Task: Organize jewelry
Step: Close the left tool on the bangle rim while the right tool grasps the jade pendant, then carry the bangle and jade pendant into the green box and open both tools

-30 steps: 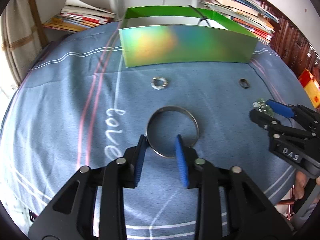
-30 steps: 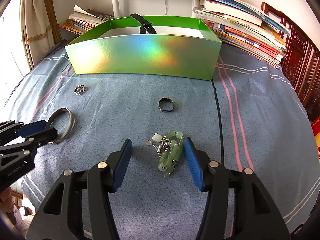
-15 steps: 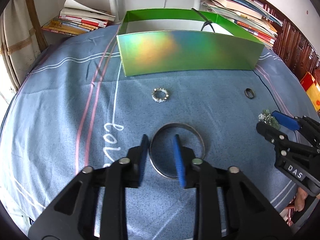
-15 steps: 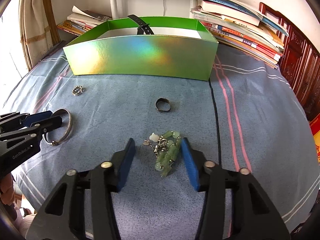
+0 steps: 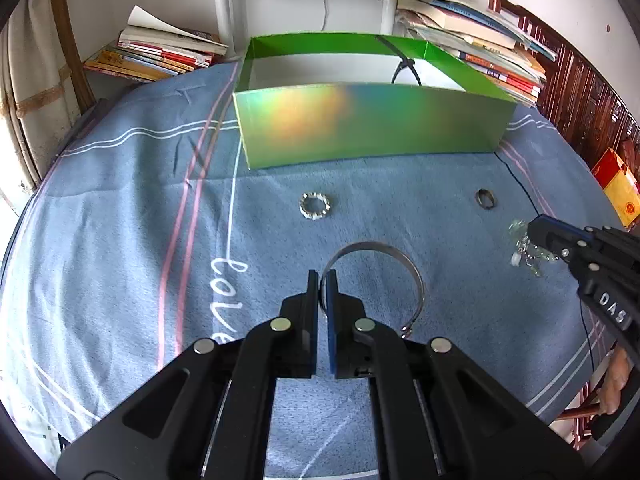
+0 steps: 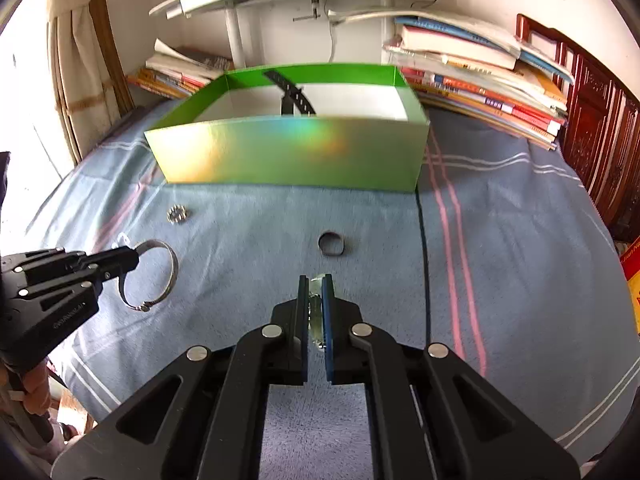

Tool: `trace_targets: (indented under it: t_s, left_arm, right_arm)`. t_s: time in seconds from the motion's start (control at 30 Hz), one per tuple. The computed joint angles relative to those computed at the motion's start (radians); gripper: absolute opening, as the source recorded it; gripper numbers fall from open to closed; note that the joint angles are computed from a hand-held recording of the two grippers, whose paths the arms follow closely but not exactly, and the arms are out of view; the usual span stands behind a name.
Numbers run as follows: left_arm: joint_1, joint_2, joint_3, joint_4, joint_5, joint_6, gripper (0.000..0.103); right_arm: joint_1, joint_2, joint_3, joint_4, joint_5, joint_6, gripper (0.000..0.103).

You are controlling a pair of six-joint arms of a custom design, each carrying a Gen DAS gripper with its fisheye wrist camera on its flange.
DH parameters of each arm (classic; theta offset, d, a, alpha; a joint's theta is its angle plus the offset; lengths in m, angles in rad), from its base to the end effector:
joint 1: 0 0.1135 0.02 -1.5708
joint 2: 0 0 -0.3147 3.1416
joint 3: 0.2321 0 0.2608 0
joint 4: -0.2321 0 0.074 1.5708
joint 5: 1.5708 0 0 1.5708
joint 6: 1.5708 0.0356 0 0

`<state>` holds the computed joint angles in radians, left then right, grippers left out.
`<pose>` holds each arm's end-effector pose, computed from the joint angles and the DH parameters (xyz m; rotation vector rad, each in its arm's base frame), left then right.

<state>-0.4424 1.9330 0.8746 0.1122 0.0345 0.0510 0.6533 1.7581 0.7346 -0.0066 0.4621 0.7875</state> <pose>0.3359 -0.1605 0.1271 0.6310 2.4481 -0.2015 0.2609 0.1797 0.1464 0.3224 2.4243 0.0147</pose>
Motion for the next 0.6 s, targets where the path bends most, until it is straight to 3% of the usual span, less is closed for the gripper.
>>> trace_targets:
  t_s: [0.33,0.6]
  left_arm:
    - [0.011,-0.008,0.015,-0.019,0.012,0.004,0.004]
    - [0.029,-0.074,0.153,-0.058,0.01,0.015,0.004]
  right_arm:
    - [-0.016,-0.021,0.013,0.0,-0.023,-0.033,0.006]
    - [-0.091,-0.133,0.129,-0.029,0.028,-0.227,0.006]
